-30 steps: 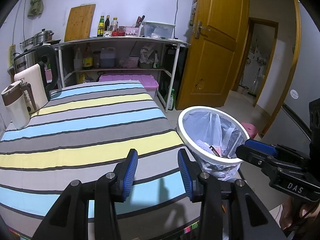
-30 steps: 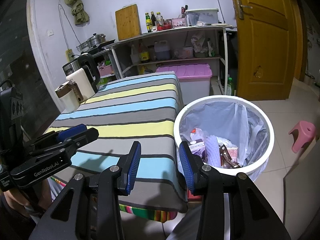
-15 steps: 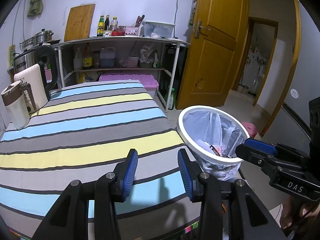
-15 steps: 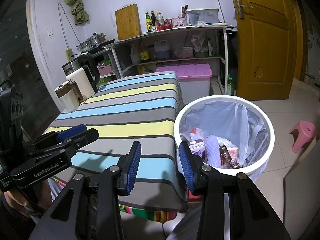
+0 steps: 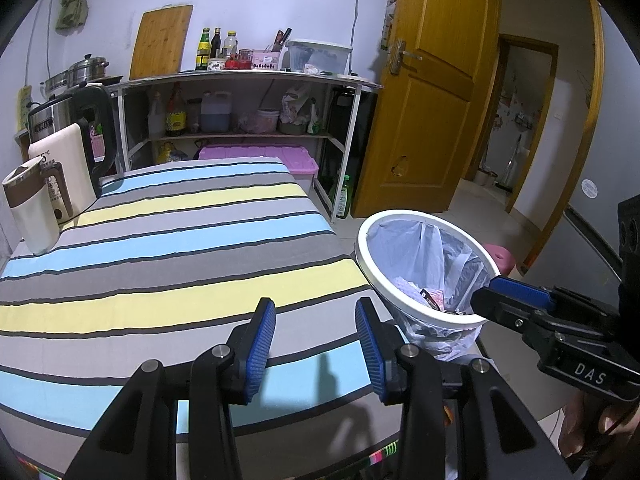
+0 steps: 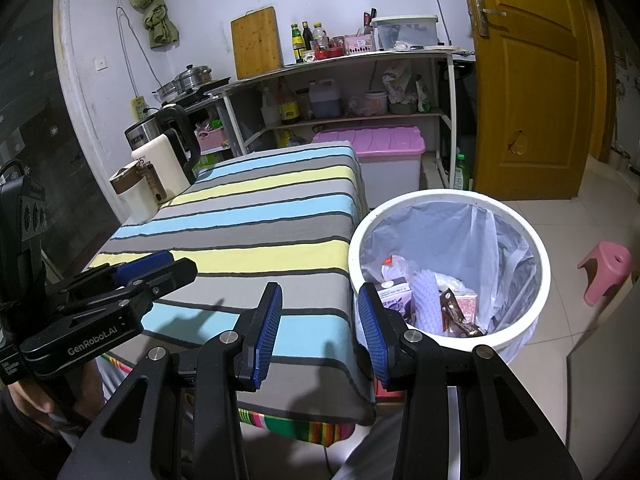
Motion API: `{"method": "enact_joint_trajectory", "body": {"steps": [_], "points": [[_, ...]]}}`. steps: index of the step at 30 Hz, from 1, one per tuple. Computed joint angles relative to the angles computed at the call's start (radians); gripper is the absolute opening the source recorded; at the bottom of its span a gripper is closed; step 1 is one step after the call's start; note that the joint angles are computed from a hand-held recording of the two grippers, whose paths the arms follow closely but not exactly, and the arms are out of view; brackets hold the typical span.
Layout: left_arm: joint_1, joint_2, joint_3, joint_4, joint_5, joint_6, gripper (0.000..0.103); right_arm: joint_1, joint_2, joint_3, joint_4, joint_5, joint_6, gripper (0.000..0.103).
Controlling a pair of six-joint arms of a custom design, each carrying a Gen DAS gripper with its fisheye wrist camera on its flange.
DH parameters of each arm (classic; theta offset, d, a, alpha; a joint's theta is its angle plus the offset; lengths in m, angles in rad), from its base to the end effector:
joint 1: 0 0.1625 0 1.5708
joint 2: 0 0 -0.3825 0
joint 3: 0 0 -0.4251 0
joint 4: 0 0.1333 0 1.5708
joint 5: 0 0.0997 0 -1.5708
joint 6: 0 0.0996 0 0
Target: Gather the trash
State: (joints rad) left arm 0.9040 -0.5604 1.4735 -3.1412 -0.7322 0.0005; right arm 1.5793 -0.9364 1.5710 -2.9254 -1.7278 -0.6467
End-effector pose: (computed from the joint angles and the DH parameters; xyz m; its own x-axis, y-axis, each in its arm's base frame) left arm -0.2721 -0.6810 0.0376 -0.8061 0.0567 -0.5891 0.4900 0.6221 -0.6107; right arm 0.1238 -0.7078 0.2103 -0.7851 -0.3774 0.4911 -0.6008 0.6570 -0.4554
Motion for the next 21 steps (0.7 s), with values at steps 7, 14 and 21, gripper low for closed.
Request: {"method": "enact_joint_trajectory", "body": {"steps": [7, 14, 21], "points": [[0.001, -0.002, -0.002, 0.007, -0.002, -0.002, 0.042, 0.0, 0.001, -0.002, 0.001, 0.0, 0.0, 0.041], [0.002, 0.009, -0.017, 0.003, 0.0, 0.009, 0.042, 0.0, 0.002, -0.003, 0.002, -0.001, 0.0, 0.041], [-0.005, 0.023, -0.028, 0.003, 0.033, 0.018, 0.042, 0.0, 0.002, -0.004, 0.003, -0.001, 0.001, 0.041]]}}
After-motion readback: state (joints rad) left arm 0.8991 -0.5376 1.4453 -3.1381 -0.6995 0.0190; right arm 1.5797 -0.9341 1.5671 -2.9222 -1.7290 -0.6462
